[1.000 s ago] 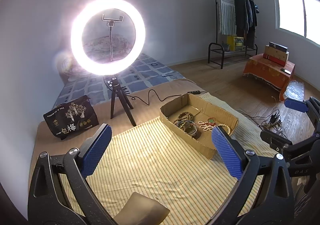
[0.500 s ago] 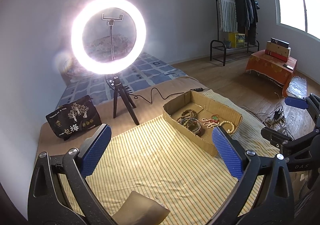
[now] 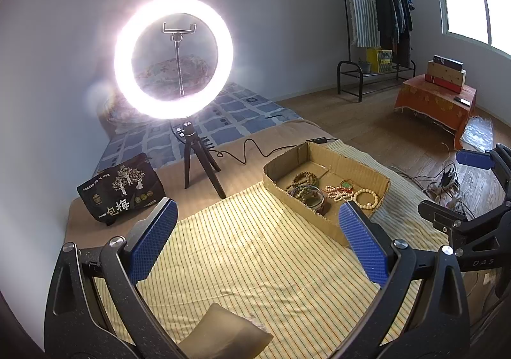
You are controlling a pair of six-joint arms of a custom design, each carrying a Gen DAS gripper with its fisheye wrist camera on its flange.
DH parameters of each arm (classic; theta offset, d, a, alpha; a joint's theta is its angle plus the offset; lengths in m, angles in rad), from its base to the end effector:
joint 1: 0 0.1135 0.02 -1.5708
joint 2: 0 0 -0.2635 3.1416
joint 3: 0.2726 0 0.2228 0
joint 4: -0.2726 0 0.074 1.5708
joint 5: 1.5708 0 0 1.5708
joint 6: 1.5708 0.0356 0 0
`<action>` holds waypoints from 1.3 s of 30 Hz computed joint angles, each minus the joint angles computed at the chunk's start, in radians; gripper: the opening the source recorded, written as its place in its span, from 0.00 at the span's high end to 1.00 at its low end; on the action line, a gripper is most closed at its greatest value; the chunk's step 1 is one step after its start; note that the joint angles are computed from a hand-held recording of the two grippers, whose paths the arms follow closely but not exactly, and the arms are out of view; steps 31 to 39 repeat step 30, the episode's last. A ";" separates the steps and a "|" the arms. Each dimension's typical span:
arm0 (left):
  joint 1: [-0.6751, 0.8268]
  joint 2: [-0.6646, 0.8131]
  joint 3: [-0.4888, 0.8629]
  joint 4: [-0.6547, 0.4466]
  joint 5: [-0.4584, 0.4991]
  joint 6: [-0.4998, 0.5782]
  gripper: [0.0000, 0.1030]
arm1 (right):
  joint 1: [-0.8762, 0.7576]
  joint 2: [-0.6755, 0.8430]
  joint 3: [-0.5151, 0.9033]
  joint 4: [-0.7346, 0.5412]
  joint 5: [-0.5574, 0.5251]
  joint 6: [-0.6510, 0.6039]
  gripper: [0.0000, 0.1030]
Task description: Organize jewelry
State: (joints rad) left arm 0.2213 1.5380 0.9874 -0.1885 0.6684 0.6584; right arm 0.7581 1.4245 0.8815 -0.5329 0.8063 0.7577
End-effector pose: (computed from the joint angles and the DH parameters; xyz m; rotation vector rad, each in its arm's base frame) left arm 0.2985 0.0445 0.2470 0.7751 1.9942 -0.2668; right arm 0.1942 0.1485 0.2279 0.2399 2.2302 -0.3036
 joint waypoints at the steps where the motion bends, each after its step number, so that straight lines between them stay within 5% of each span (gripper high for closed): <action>1: 0.001 0.000 -0.001 0.002 0.001 0.001 0.01 | 0.000 0.002 0.001 0.000 0.000 0.000 0.00; 39: 0.011 -0.011 -0.001 0.012 -0.001 -0.009 0.00 | 0.011 0.037 0.032 -0.016 -0.006 0.002 0.00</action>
